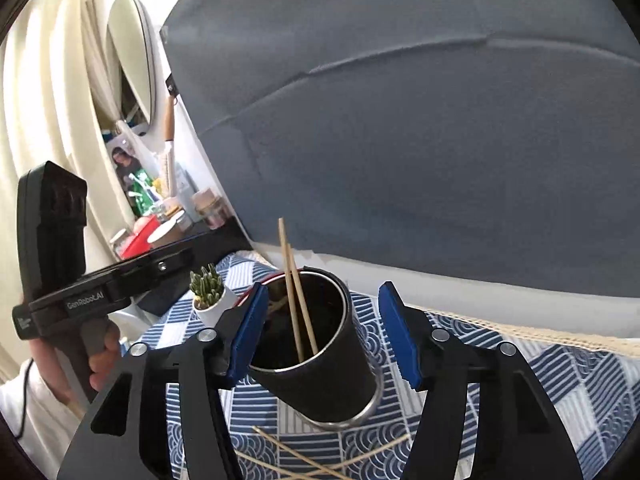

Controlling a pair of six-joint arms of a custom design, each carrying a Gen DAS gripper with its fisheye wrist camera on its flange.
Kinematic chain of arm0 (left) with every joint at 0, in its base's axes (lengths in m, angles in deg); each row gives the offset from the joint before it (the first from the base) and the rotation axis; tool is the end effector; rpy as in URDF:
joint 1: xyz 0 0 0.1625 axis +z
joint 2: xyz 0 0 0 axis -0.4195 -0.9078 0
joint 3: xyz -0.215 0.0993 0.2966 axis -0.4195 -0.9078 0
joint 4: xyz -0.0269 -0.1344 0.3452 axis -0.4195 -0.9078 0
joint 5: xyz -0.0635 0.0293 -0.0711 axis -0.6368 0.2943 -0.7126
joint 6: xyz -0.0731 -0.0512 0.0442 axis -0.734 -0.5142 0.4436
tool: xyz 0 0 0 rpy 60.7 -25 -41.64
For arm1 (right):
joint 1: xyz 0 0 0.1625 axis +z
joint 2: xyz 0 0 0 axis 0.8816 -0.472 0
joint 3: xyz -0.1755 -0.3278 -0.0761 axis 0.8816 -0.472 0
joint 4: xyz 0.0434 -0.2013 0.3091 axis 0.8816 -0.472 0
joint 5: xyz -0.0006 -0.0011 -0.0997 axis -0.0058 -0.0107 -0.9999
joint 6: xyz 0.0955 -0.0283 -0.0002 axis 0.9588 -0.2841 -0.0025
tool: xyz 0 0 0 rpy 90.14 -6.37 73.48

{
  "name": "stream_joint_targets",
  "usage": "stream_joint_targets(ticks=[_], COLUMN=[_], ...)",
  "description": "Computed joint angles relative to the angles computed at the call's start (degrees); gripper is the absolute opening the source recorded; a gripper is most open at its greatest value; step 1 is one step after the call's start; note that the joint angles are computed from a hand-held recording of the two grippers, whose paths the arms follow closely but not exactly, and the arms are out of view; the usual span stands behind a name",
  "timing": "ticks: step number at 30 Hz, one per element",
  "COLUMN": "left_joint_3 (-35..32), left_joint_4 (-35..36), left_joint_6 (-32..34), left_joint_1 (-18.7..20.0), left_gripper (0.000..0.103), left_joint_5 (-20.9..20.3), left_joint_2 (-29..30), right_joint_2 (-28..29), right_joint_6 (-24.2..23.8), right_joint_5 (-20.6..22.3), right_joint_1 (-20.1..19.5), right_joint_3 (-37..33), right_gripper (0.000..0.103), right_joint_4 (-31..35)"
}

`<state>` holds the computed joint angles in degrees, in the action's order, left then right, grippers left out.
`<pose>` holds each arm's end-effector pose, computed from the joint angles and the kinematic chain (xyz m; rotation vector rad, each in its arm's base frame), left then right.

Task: Organize utensils
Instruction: 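Lower both chopsticks into the black cup and open both grippers, then withdraw both grippers from the cup back toward the remaining chopsticks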

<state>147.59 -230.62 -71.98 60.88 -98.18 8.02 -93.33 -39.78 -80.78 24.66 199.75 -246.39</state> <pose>-0.3571 -0.4887 0.0969 0.9226 2.6030 -1.0131 0.1015 -0.4537 0.3142 0.6290 -2.5170 1.1500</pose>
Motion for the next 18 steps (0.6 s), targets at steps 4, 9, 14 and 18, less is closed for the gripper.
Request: stream_joint_targets(ticks=[4, 9, 14, 18], left_joint_3=[1.44, 2.10, 2.58, 2.62], left_joint_4=[2.80, 6.06, 7.92, 9.41], left_joint_6=[-1.13, 1.01, 1.77, 2.22], left_joint_1=[-0.41, -0.72, 0.08, 0.80], left_gripper=[0.071, 0.083, 0.094, 0.096], left_joint_5=[0.87, 1.48, 0.03, -1.63], left_joint_2=[-2.45, -4.58, -5.93, -6.35], right_joint_2=[-1.39, -2.29, -3.31, -4.83], right_joint_6=[-0.27, 0.13, 0.08, 0.62], right_joint_5=[-3.89, -9.32, -14.71, -18.59], right_joint_1=[1.82, 4.39, 6.32, 7.19], right_joint_3=[1.00, 1.96, 2.63, 3.84], right_gripper=[0.071, 0.085, 0.086, 0.087], right_joint_4=[-0.81, -2.75, -3.23, -3.66])
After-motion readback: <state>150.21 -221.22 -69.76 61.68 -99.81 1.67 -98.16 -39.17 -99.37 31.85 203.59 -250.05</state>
